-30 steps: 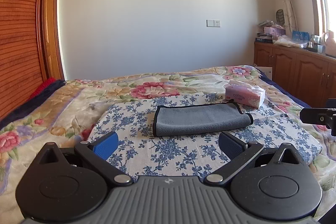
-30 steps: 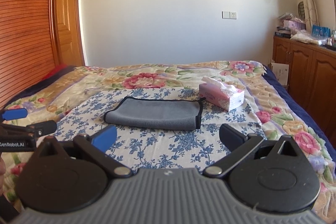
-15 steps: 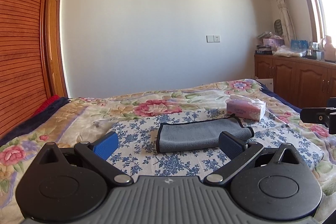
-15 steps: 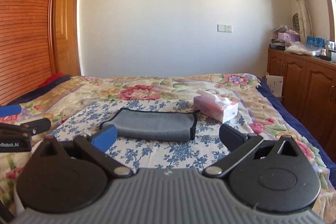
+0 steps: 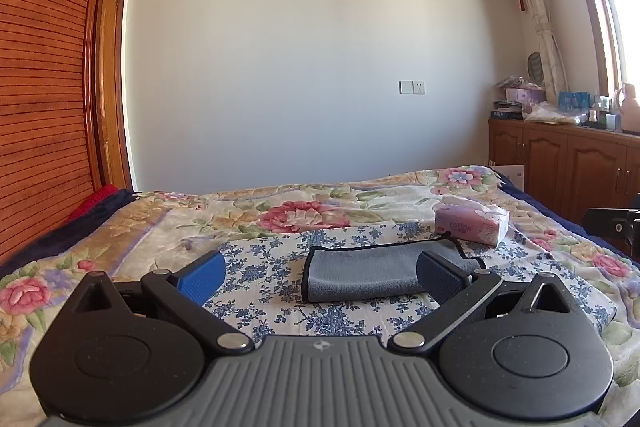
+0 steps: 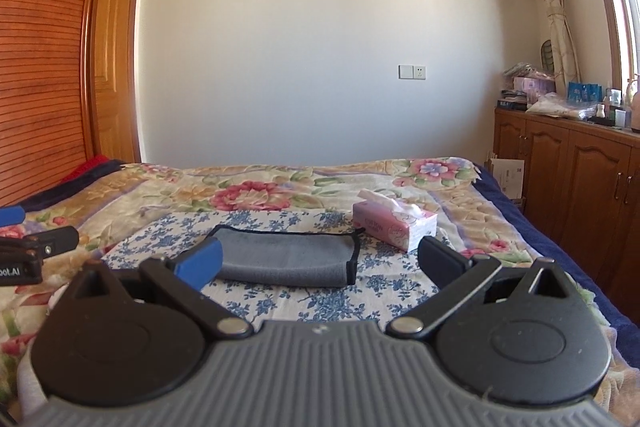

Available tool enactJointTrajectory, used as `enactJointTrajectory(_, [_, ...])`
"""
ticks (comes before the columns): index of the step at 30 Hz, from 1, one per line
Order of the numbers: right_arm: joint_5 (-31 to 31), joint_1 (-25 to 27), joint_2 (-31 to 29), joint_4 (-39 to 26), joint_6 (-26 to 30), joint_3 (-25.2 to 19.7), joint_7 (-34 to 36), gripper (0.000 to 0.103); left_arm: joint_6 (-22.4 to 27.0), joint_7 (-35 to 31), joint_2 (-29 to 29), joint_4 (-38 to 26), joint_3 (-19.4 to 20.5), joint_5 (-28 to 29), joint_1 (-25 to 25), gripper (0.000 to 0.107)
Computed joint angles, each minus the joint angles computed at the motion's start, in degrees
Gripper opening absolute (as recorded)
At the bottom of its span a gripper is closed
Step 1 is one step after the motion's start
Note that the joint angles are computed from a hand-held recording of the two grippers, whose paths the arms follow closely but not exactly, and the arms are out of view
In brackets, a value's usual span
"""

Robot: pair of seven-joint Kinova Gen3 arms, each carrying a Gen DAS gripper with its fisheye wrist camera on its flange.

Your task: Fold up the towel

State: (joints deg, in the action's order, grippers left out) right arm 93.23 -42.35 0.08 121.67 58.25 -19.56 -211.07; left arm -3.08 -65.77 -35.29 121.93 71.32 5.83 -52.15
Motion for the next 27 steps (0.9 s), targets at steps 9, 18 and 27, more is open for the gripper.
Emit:
enactJointTrajectory(9, [0.35, -0.29, 0.31, 0.09, 0.65, 0.00, -0.24, 0.103, 0.17, -0.12, 0.17, 0.09, 0.09, -0.25, -0.07, 0.103])
enactJointTrajectory(18, [0.38, -0.29, 0.29, 0.09, 0.61, 0.03, -0.17, 0.103, 0.27, -0.09, 0.11, 0.08, 0.12, -0.16, -0.09, 0.103])
enactJointTrajectory(27, [0.87, -0.27, 0.25, 0.35, 0.63, 0.02, -0.38, 0.103, 0.19, 0.07, -0.02, 0.34, 0.32, -0.10, -0.20, 0.103])
